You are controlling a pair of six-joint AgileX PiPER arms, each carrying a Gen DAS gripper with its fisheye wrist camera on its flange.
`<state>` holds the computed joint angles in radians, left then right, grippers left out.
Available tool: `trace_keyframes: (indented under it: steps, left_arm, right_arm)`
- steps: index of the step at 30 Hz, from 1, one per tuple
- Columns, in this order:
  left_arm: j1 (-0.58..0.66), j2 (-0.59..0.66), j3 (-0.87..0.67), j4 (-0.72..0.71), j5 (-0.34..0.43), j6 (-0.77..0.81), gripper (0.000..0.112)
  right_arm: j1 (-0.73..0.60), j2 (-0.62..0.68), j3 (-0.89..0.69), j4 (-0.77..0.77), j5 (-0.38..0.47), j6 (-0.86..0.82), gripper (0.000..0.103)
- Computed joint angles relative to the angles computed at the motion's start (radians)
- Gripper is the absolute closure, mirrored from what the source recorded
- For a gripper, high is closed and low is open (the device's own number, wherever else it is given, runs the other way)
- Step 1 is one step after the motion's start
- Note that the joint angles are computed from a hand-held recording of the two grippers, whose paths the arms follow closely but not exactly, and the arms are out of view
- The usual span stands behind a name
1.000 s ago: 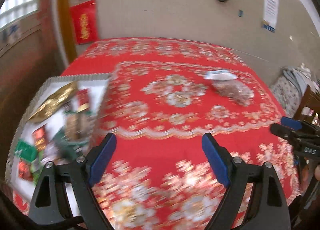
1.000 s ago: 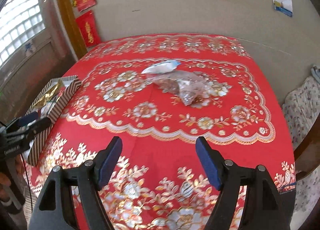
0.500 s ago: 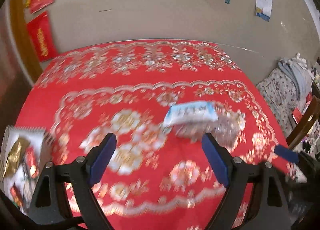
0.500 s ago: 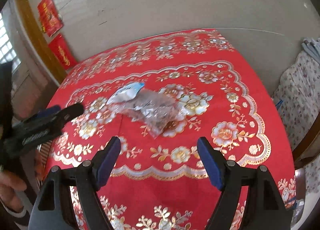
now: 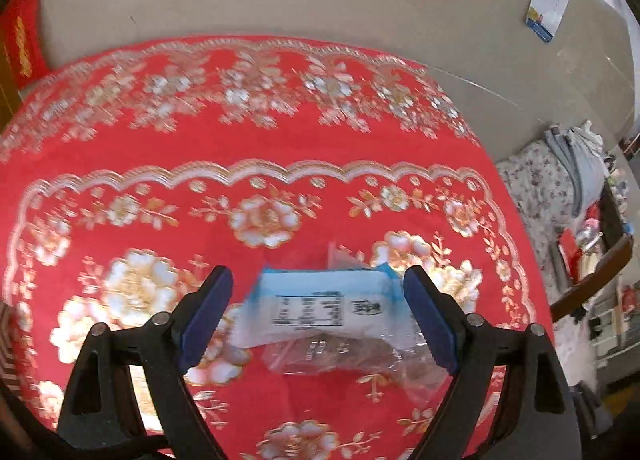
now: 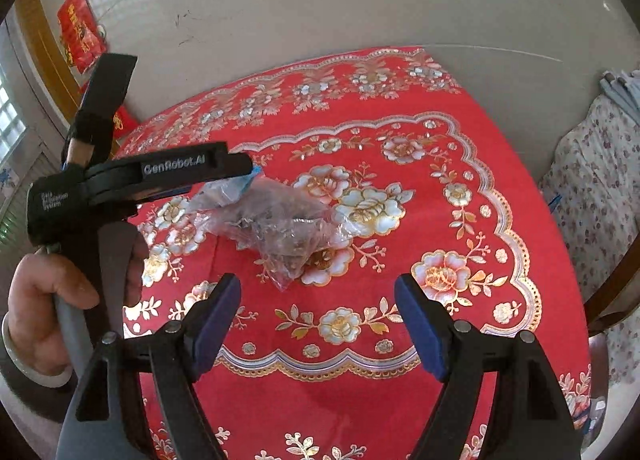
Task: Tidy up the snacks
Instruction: 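Move left gripper to the white-blue wrapped snack and grasp it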
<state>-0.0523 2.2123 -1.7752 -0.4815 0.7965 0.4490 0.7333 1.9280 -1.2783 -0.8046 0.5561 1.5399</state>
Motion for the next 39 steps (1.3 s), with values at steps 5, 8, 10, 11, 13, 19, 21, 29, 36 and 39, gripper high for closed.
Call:
trace_keyframes:
  steps: [5, 8, 10, 11, 13, 19, 21, 29, 36, 39]
  left_arm:
    - [-0.013, 0.027, -0.026, -0.002, -0.006, 0.015, 0.026]
    - [-0.012, 0.021, -0.007, 0.014, -0.042, 0.027, 0.057]
    - [-0.009, 0.026, -0.015, 0.04, -0.046, 0.016, 0.092]
    - [-0.002, 0.019, 0.0, 0.034, -0.062, 0.029, 0.091]
    - [0.008, 0.01, 0.022, 0.031, -0.074, 0.051, 0.092]
    - [0.062, 0.003, 0.023, -0.015, -0.027, 0.115, 0.089]
    - [0.073, -0.008, 0.033, -0.013, -0.034, 0.126, 0.058]
    - [0.102, -0.021, 0.042, -0.026, -0.029, 0.403, 0.036]
    - [0.126, 0.054, -0.067, 0.009, 0.078, 0.575, 0.036]
    - [0.121, 0.082, -0.099, -0.011, 0.131, 0.647, 0.036]
  right_arm:
    - [-0.005, 0.012, -0.004, 0.013, 0.0, -0.017, 0.024]
    - [0.004, 0.016, -0.012, -0.014, 0.012, -0.005, 0.024]
    - [0.009, 0.022, -0.028, -0.023, 0.026, -0.015, 0.024]
    - [0.009, 0.026, -0.037, -0.023, 0.028, -0.027, 0.024]
    - [0.007, 0.031, -0.055, -0.022, 0.02, -0.053, 0.024]
    - [-0.002, 0.083, -0.164, 0.046, 0.061, -0.24, 0.024]
    - [-0.004, 0.094, -0.19, 0.071, 0.064, -0.3, 0.024]
    - [-0.009, 0.075, -0.154, 0.08, 0.043, -0.292, 0.023]
    - [-0.037, 0.066, -0.131, 0.079, -0.019, -0.29, 0.023]
    - [-0.044, 0.093, -0.178, 0.125, 0.006, -0.385, 0.023]
